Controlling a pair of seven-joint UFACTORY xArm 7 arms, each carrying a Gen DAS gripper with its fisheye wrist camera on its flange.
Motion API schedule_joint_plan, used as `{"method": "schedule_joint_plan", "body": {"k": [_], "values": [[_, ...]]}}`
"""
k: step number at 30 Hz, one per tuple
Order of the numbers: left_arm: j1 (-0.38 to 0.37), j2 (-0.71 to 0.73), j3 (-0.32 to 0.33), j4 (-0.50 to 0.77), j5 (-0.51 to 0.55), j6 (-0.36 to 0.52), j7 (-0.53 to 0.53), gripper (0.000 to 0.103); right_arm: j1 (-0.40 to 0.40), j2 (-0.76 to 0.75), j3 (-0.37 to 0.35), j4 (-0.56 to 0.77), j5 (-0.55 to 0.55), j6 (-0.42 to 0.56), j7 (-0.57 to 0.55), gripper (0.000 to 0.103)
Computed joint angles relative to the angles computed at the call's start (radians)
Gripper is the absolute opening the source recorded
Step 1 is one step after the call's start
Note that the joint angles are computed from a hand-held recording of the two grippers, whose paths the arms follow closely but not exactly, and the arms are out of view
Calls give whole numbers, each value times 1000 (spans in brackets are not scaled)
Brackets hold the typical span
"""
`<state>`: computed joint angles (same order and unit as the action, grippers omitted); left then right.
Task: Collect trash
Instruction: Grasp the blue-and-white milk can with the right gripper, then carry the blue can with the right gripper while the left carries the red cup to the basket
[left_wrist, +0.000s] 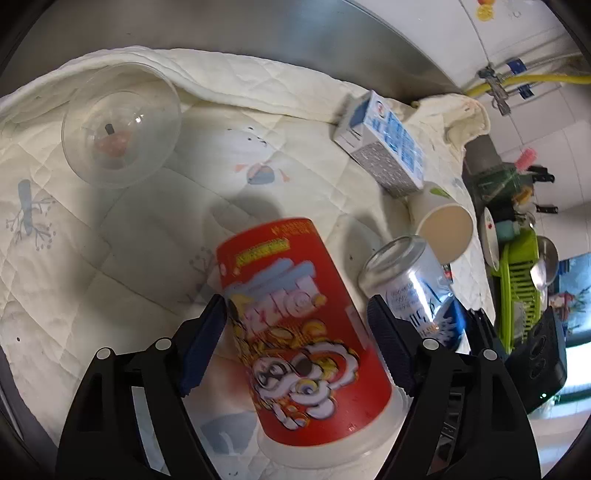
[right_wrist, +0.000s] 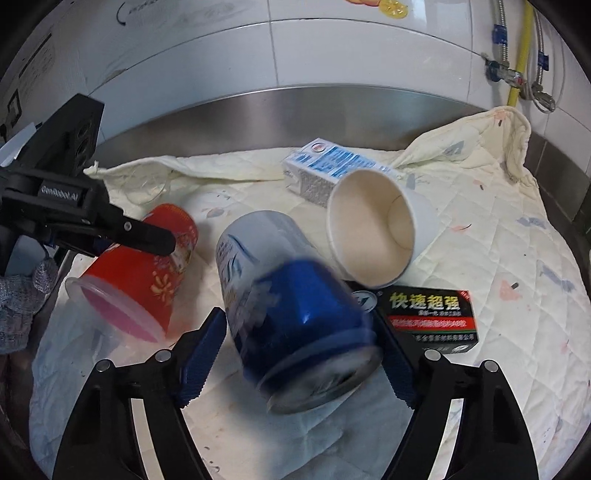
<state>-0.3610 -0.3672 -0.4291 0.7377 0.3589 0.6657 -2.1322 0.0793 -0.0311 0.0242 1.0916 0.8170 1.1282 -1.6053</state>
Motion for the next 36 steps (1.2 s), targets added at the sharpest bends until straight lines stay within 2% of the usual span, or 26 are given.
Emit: {"method": "schedule_joint_plan", "body": {"k": [12, 15, 17, 21, 26, 36], "values": [[-7, -2, -3, -10, -7, -15, -15, 79, 31, -34, 12, -44, -18, -68, -2, 78], [-10, 1, -2, -11, -13, -21, -11, 79, 44, -49, 16, -71, -35, -100, -11, 67], [-8, 4, -5, -7, -12, -18, -16, 79, 49, -55, 12, -80, -35, -105, -8, 66], [-13, 14, -5, 0, -12, -19, -17, 80, 40, -54, -8, -71, -21, -59, 36, 66], [-14, 25, -9, 0, -1, -36, -34, 81, -4, -46, -41, -36, -3, 62, 113, 65], [-23, 47, -29, 31, 71, -18, -72, 76, -124, -122, -139, -66, 36, 197, 114, 66]]}}
